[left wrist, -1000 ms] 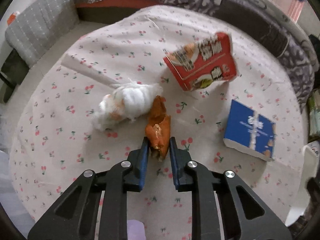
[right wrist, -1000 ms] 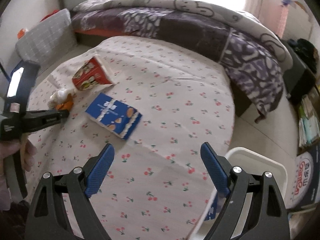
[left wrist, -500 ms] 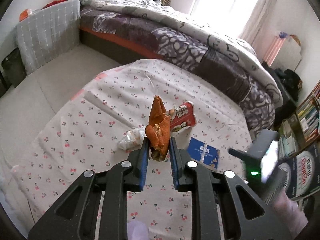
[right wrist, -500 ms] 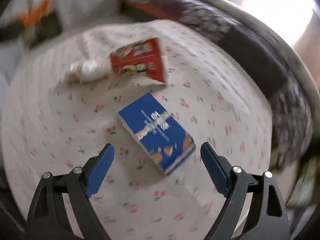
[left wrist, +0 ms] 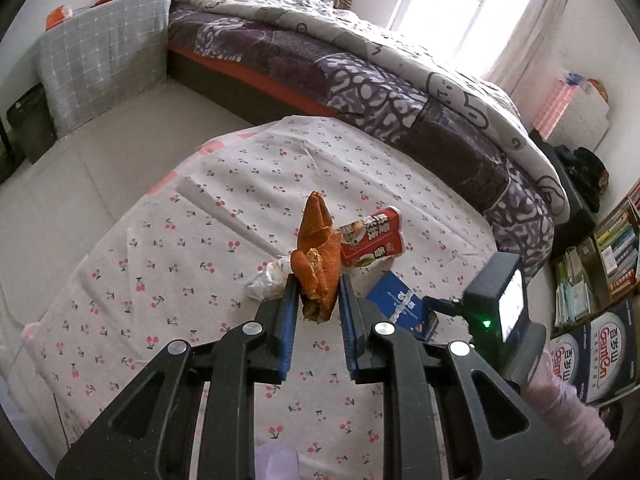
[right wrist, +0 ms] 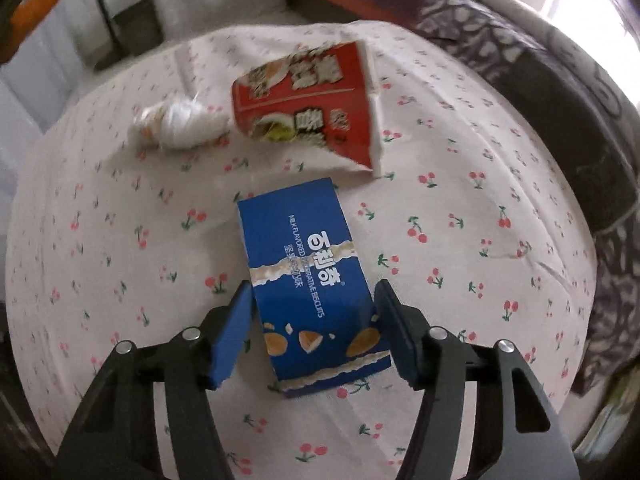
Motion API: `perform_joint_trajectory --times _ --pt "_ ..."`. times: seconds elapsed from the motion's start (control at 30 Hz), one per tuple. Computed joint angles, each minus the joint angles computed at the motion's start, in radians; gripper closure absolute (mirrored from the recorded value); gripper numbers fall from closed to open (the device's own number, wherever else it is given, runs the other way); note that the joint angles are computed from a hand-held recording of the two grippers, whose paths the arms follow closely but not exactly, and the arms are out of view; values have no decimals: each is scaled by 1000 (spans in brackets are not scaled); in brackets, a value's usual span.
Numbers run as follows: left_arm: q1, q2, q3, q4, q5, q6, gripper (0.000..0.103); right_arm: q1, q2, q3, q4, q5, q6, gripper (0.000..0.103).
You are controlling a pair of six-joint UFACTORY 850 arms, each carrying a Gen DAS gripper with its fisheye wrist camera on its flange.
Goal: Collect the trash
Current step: 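Grasp the blue biscuit box with the right gripper and lift it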
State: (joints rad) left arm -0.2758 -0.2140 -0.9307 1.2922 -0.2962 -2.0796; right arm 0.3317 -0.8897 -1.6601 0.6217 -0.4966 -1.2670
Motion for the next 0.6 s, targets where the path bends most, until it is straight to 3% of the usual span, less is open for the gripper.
perform_joint_trajectory --times 0.2,0.43,0.6 --pt "-1 11 14 32 -13 -49 83 4 99 103 199 72 -107 48" --pt "-9 19 19 69 -24 -92 83 7 244 262 554 165 -407 48" --pt "-17 9 13 93 -24 -116 83 -10 300 317 688 182 -445 47"
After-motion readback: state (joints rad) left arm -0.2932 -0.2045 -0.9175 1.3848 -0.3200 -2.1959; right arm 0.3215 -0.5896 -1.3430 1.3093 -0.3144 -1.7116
